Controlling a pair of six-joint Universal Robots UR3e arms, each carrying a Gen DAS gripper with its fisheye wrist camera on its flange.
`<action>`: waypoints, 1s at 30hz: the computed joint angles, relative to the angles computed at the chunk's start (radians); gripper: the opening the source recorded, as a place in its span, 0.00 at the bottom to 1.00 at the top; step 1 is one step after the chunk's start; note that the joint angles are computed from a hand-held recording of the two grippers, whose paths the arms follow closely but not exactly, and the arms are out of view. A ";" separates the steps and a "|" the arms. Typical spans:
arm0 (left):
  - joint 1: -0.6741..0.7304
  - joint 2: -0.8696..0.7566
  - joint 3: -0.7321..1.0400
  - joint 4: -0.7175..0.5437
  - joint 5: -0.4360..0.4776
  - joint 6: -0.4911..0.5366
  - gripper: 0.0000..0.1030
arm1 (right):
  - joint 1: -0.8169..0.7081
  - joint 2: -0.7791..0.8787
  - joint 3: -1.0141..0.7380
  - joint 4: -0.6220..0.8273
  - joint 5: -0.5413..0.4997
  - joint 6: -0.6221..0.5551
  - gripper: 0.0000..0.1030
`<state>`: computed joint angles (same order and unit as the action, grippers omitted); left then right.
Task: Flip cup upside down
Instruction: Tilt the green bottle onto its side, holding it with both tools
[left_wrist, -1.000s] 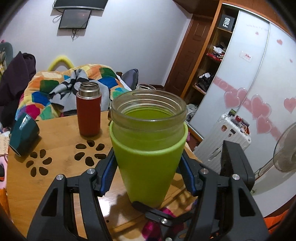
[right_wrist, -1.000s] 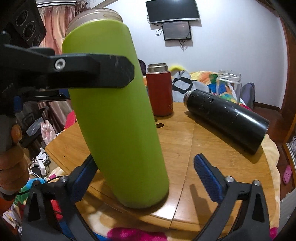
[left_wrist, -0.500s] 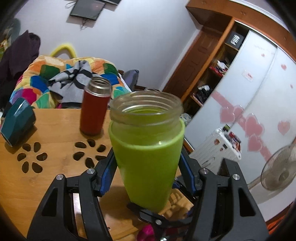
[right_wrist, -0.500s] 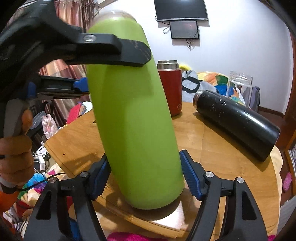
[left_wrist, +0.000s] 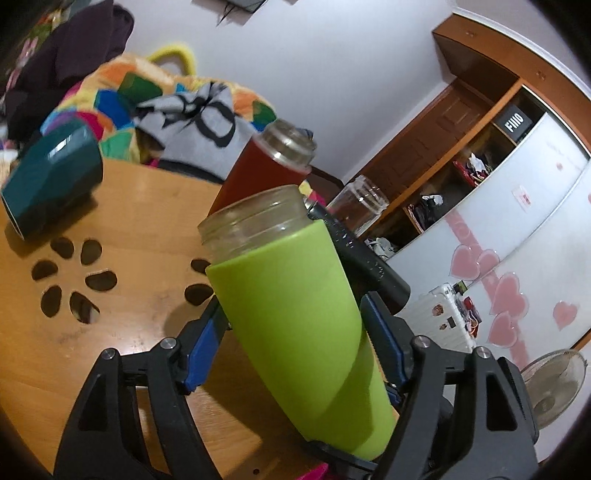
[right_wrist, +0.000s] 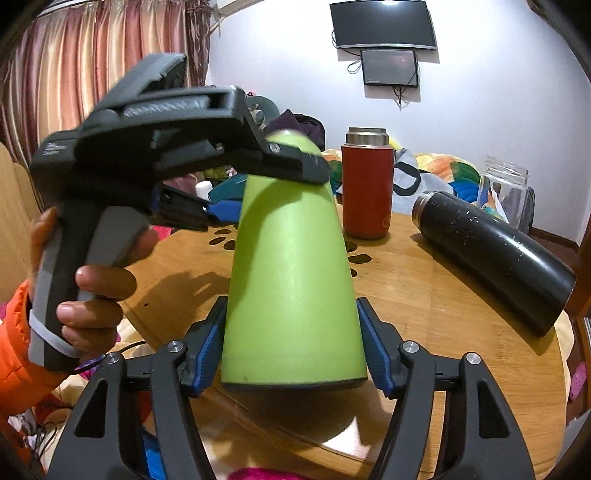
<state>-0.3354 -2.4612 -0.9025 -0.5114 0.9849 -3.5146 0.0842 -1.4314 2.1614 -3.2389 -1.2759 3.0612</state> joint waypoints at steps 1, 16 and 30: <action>0.004 -0.004 0.002 -0.005 -0.006 0.000 0.73 | -0.005 0.000 0.002 -0.001 0.008 0.000 0.61; 0.018 -0.056 0.057 -0.106 -0.016 -0.033 0.81 | -0.012 -0.001 0.004 0.001 0.024 0.011 0.60; 0.006 -0.033 0.059 -0.176 0.042 -0.001 0.84 | -0.016 0.000 0.008 -0.003 0.034 0.006 0.60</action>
<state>-0.3293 -2.4947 -0.8438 -0.6873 1.0273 -3.5156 0.0683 -1.4310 2.1690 -3.2421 -1.2420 3.0673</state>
